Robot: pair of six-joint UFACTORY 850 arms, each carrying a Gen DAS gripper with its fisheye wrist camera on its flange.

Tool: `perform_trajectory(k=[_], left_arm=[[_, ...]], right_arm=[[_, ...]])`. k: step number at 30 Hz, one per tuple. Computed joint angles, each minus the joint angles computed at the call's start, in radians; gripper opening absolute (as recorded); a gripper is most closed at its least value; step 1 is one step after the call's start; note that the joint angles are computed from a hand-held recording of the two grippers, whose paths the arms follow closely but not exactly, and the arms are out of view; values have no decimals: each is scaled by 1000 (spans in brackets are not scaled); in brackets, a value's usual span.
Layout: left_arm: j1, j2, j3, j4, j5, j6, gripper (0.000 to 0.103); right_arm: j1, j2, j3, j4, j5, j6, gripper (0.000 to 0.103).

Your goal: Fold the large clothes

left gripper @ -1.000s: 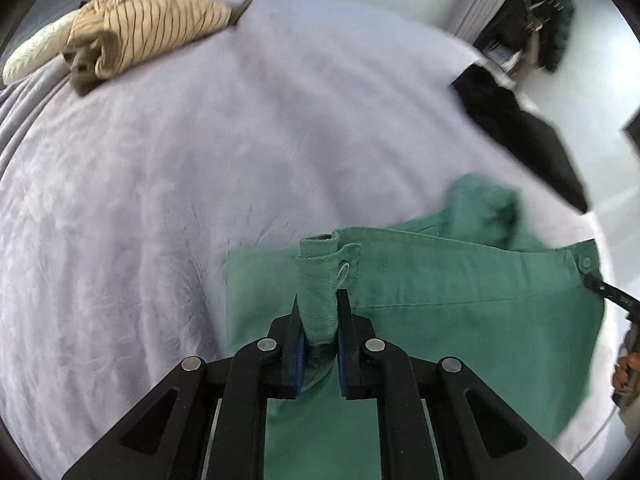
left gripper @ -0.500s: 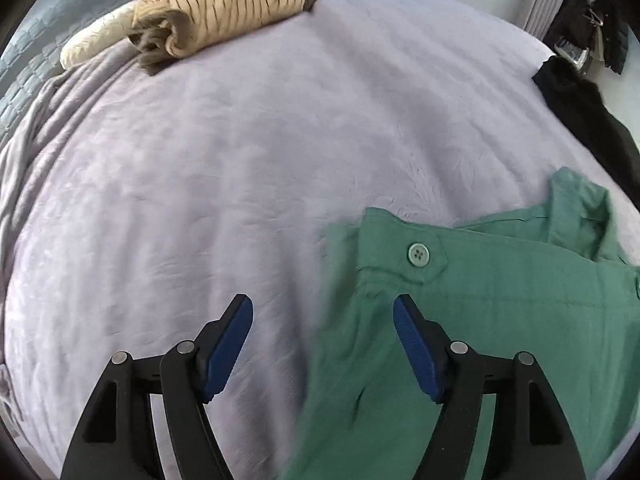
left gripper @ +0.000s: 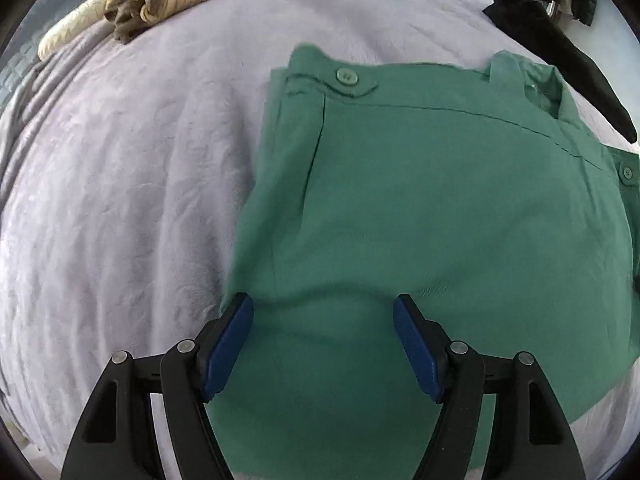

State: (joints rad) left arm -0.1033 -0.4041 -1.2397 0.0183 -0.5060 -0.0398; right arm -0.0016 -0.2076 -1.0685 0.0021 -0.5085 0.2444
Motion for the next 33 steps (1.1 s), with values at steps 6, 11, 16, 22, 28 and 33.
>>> perform_trajectory(k=[6,11,16,22,28,33], left_arm=[[-4,27,2,39,-4,-98,74],[-9,49,6,146,14,-236,74],[6,-6,-26,236,-21,-297,74],[22,-15,-23,234,-57,-333,74],[14,36,8,207,-32,-264,74],[1,-18,14,261,-82,-319,79]], right_arm=[[-88,20,-18,210,71,-199,61],[-68,-148,-177,204,-36,-215,13],[-82,-154,-150,138,-24,-137,2],[-81,-87,-103,100,-41,-46,4],[9,54,-17,64,-24,-94,4],[83,8,15,-105,-82,22,4]])
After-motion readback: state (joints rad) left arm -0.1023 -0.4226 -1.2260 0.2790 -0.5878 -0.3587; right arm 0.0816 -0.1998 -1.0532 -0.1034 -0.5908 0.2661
